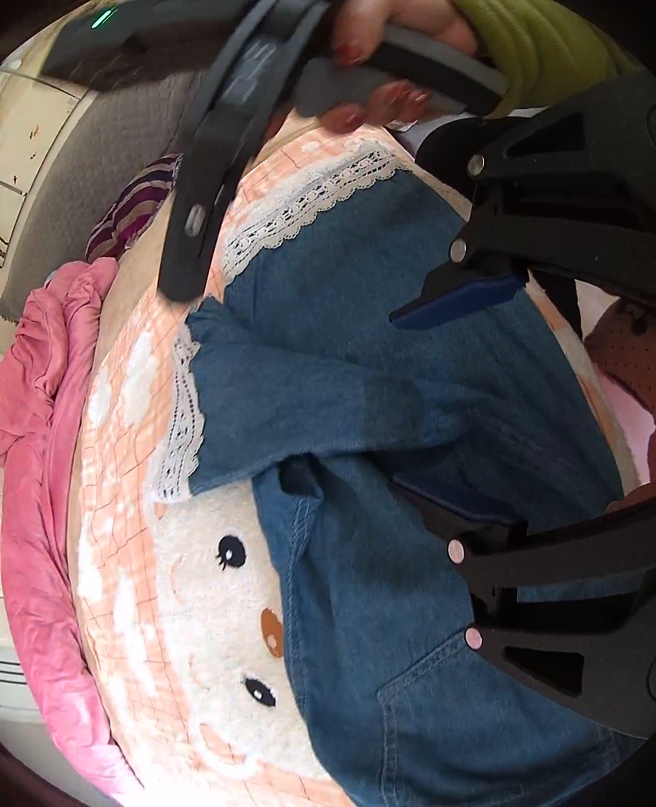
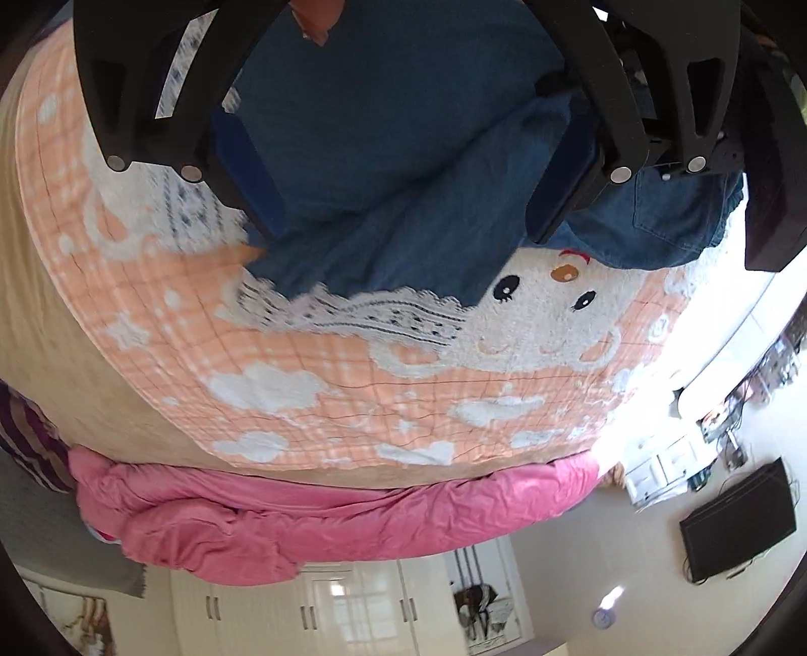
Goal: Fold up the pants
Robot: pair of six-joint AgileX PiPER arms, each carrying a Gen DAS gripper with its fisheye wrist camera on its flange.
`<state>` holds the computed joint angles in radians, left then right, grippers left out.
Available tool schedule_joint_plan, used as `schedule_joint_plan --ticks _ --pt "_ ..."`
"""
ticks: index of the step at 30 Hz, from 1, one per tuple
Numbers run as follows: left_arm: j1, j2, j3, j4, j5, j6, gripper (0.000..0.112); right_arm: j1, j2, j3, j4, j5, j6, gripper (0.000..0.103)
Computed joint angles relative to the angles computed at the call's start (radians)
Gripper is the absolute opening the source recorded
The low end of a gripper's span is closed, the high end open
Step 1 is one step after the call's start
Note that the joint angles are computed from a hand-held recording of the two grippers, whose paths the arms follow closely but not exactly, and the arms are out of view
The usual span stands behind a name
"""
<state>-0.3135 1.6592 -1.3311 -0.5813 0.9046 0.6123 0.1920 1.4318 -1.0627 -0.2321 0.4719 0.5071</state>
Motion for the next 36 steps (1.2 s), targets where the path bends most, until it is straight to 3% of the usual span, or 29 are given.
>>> schedule_joint_plan --ticks 6,11,17,19,21,24,29,36 --pt "0.014 0.049 -0.028 -0.041 0.019 0.013 0.048 0.011 0.243 -0.269 0.038 0.084 -0.121 0.095" --pt "0.031 0.088 -0.056 -0.063 0.044 0.001 0.048 0.006 0.488 -0.592 0.107 0.256 -0.227 0.095" --pt "0.040 0.107 -0.068 -0.091 0.038 0.007 0.048 0.010 0.798 -1.026 0.056 0.520 -0.238 0.093" --pt "0.039 0.111 -0.075 -0.092 0.031 0.005 0.048 0.005 0.860 -1.108 0.052 0.567 -0.241 0.074" --pt "0.034 0.105 -0.070 -0.097 0.012 0.023 0.048 -0.006 0.851 -1.062 0.045 0.515 -0.248 0.046" --pt "0.029 0.107 -0.072 -0.096 -0.005 0.032 0.048 -0.045 0.752 -0.898 0.117 0.376 -0.244 0.014" --pt "0.063 0.115 -0.064 -0.149 0.007 0.078 0.048 -0.111 0.550 -0.616 0.261 0.176 -0.301 0.009" --pt "0.074 0.073 -0.006 -0.178 -0.029 0.178 0.048 -0.207 0.285 -0.289 0.459 0.000 -0.377 0.009"
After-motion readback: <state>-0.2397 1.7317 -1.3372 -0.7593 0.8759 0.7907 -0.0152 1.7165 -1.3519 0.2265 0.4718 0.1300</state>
